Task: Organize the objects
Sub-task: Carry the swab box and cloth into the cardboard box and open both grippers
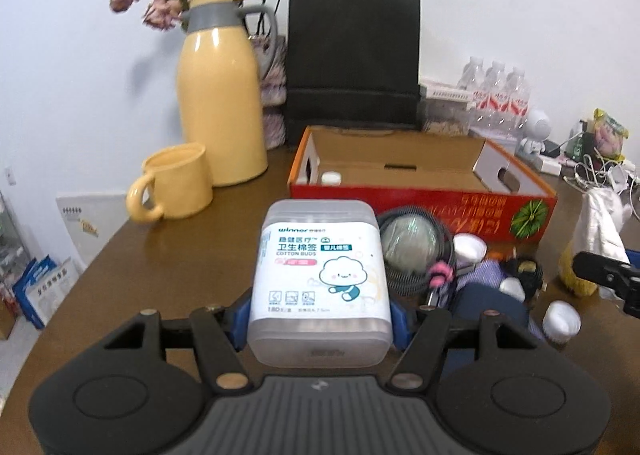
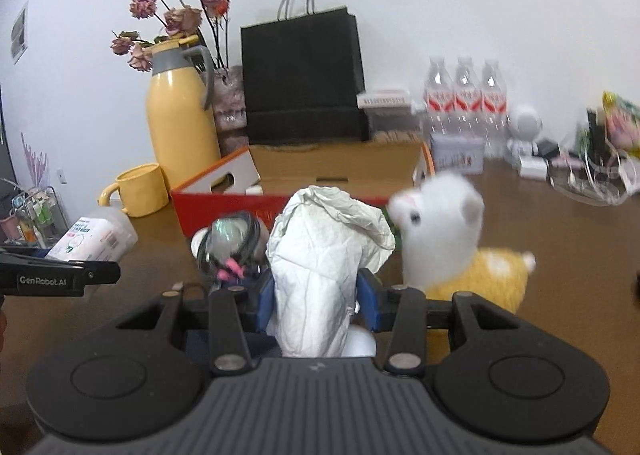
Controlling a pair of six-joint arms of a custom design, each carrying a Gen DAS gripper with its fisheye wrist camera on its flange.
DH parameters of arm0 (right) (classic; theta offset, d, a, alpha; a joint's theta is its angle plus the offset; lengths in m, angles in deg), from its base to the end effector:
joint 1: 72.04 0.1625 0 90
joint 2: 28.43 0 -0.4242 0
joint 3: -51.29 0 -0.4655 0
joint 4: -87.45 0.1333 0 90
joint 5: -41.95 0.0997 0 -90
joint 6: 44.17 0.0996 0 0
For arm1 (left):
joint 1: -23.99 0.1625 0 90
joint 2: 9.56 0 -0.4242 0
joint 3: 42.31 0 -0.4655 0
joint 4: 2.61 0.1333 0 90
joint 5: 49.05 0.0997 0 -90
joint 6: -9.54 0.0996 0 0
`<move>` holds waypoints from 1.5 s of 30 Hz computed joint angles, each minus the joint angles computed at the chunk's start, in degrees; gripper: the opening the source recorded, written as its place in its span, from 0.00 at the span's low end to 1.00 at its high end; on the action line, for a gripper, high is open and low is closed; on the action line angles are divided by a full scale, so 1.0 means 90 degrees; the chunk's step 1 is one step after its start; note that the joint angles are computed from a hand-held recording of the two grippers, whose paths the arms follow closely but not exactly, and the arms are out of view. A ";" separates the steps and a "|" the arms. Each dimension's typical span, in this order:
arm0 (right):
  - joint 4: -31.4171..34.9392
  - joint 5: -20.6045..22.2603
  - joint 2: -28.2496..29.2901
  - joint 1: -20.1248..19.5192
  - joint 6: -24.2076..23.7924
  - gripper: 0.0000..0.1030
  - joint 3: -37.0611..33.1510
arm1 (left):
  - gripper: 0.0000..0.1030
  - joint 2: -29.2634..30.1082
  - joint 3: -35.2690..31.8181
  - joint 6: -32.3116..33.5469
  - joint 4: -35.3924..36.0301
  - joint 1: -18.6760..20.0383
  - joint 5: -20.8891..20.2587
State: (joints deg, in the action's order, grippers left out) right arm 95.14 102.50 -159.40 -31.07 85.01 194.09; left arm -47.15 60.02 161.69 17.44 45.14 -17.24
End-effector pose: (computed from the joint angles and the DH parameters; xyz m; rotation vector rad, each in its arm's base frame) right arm -0.0511 -0.2857 0.2644 0.4234 -2.0974 1.3799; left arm -0.3320 -0.3621 -0.0611 0.7591 2.1984 -1.0371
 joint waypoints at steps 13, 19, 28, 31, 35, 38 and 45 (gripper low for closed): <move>-0.1030 0.1882 0.1382 0.2023 0.0159 0.42 -0.0843 | 0.61 0.0187 -0.1037 0.1833 -0.0795 0.0521 0.0283; -0.1401 0.2477 0.2116 0.2566 0.0221 0.42 -0.1323 | 0.61 0.0418 -0.1600 0.2560 -0.1121 0.0786 0.0416; -0.2200 0.3454 0.3250 0.3174 0.0455 0.42 -0.1972 | 0.61 0.0967 -0.2562 0.3160 -0.1138 0.1218 0.0571; -0.2394 0.3700 0.3574 0.3288 0.0561 0.42 -0.2181 | 0.61 0.1137 -0.2841 0.3341 -0.1176 0.1377 0.0580; -0.2512 0.3860 0.3895 0.3327 0.0719 0.42 -0.2417 | 0.61 0.1327 -0.3178 0.3418 -0.1082 0.1568 0.0680; -0.2541 0.3936 0.4072 0.3329 0.0806 0.42 -0.2551 | 0.61 0.1429 -0.3359 0.3492 -0.1046 0.1671 0.0759; -0.2494 0.4033 0.4316 0.3315 0.0918 0.42 -0.2751 | 0.61 0.1669 -0.3749 0.3679 -0.0914 0.1820 0.0821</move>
